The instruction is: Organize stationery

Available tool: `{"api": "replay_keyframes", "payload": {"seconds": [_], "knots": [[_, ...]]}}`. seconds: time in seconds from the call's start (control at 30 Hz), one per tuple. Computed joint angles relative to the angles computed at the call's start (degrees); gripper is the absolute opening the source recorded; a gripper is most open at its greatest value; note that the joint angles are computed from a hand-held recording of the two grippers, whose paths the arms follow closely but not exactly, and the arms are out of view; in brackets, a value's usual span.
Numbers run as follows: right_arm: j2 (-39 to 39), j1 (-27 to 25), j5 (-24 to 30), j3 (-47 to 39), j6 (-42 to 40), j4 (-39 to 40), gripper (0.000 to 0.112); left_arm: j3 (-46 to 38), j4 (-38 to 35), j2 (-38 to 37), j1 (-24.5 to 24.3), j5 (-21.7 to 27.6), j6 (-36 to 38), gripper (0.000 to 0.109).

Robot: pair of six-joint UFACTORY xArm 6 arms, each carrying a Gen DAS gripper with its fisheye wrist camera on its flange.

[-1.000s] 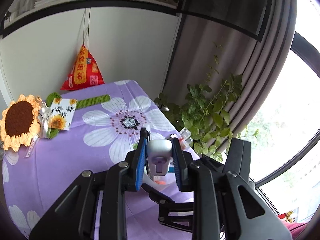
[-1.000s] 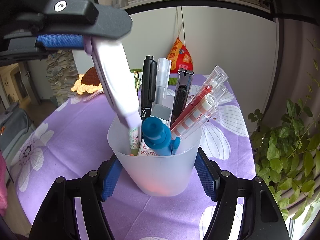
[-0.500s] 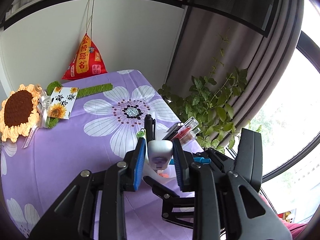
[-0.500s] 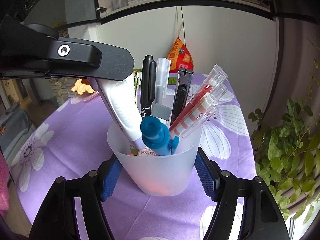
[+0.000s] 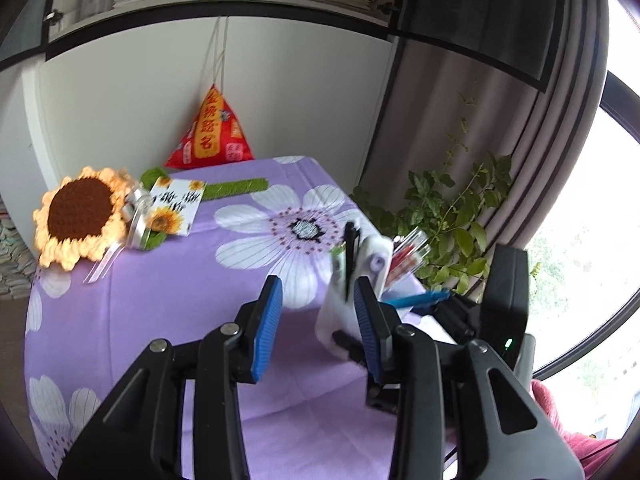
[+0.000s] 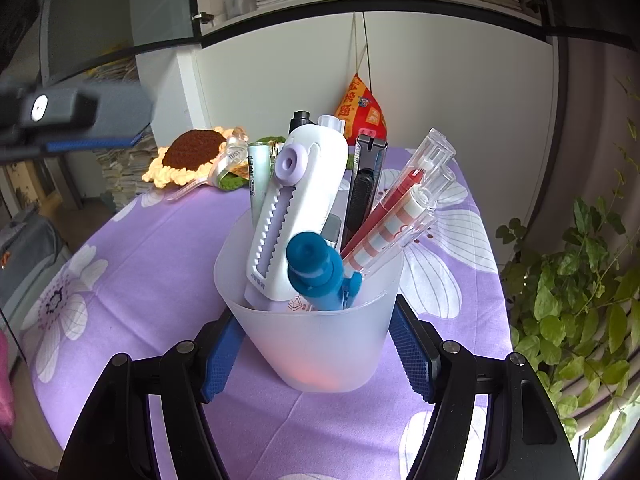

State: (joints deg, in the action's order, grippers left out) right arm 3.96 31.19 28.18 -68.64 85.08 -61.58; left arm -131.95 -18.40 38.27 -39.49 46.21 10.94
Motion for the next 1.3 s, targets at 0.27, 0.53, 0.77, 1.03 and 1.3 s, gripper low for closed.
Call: {"api": "replay_keyframes", "payload": {"seconds": [0.27, 0.53, 0.77, 1.03, 1.3], "knots": [[0.5, 1.2, 4.3, -1.2, -1.5, 4.4, 0.072, 19.6, 3.5, -10.2, 1.2, -9.2, -3.0, 0.035], [2.3, 3.7, 13.0, -6.0, 0.2, 9.8, 0.072, 26.0, 4.9, -12.4, 2.0, -11.9, -5.7, 0.036], [3.9, 5.3, 19.2, -10.3, 2.1, 9.5, 0.072, 29.3, 3.1, -13.3, 2.7, -13.3, -4.2, 0.036], [6.3, 6.0, 22.5, -14.0, 4.4, 10.4, 0.072, 32.5, 0.1, -14.8, 3.5, -15.1, -1.0, 0.036], [12.8, 6.7, 22.6, -23.7, -1.3, 10.5, 0.070, 34.1, 0.2, -14.9, 6.2, -16.7, -2.8, 0.036]]}}
